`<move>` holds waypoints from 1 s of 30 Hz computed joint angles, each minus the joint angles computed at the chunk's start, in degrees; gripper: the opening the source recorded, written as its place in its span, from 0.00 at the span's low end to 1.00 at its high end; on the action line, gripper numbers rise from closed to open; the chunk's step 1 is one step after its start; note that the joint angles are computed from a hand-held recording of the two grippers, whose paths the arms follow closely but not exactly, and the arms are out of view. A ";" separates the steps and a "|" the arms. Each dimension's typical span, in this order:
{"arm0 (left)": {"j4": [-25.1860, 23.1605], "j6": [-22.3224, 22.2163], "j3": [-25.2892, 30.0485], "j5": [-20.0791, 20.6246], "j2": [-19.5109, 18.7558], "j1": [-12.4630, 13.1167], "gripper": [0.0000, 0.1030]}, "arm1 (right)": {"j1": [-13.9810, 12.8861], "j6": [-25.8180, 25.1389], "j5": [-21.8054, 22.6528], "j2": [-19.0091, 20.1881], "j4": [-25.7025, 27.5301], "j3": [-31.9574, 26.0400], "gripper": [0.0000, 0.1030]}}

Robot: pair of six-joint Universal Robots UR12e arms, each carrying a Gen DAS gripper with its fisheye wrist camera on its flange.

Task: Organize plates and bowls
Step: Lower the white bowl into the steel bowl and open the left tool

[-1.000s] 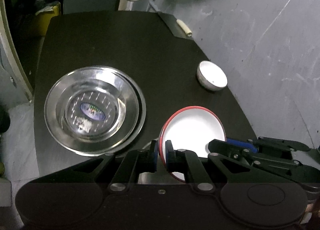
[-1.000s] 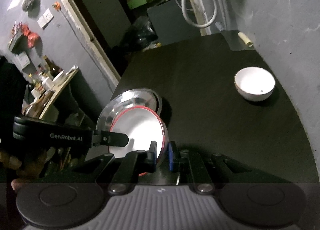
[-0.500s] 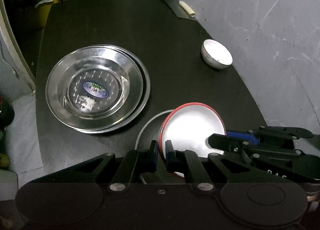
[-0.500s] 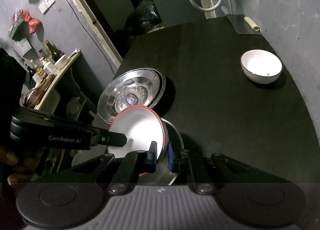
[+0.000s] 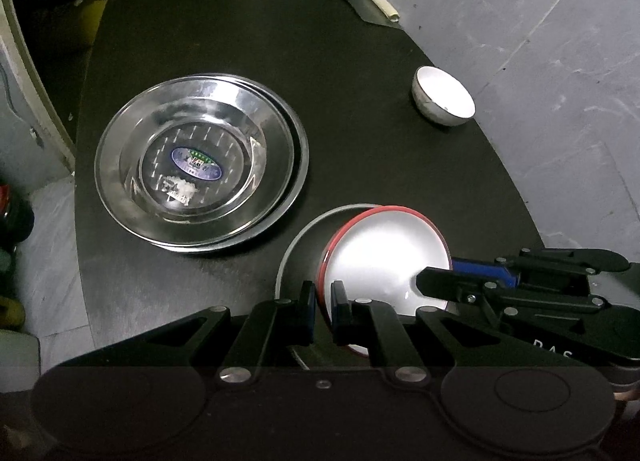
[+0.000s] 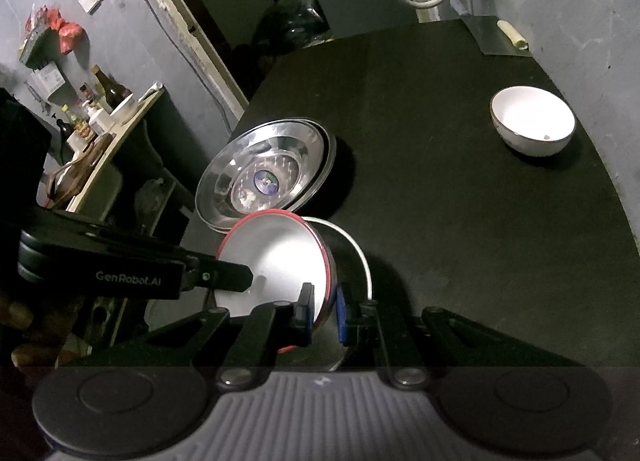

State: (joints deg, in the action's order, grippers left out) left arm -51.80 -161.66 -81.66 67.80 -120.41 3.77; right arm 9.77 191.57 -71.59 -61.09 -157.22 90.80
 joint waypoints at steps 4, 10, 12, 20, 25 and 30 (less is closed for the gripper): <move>-0.50 -0.01 -0.01 0.39 -0.05 -0.07 0.07 | 0.03 -0.32 0.16 0.05 0.80 -0.19 0.12; -1.10 0.06 0.03 0.72 -0.10 -0.11 0.07 | 0.06 -0.67 0.30 0.12 1.52 -0.36 0.12; -1.34 0.06 0.12 0.87 -0.18 -0.17 0.07 | 0.12 -0.72 0.26 0.12 1.71 -0.39 0.12; -2.08 0.18 0.52 1.32 -0.46 -0.30 0.07 | 0.10 -0.99 0.36 0.30 2.49 -0.72 0.12; -2.61 0.12 0.81 1.70 -0.64 -0.39 0.07 | 0.13 -1.22 0.48 0.41 2.97 -0.91 0.12; -3.27 0.23 1.02 1.96 -0.77 -0.42 0.07 | 0.13 -1.23 0.63 0.48 3.60 -1.03 0.12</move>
State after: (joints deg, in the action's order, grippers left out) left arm -55.07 -161.43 -80.63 69.76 -121.18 3.35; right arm 9.89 190.34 -70.96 -60.61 -153.63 89.77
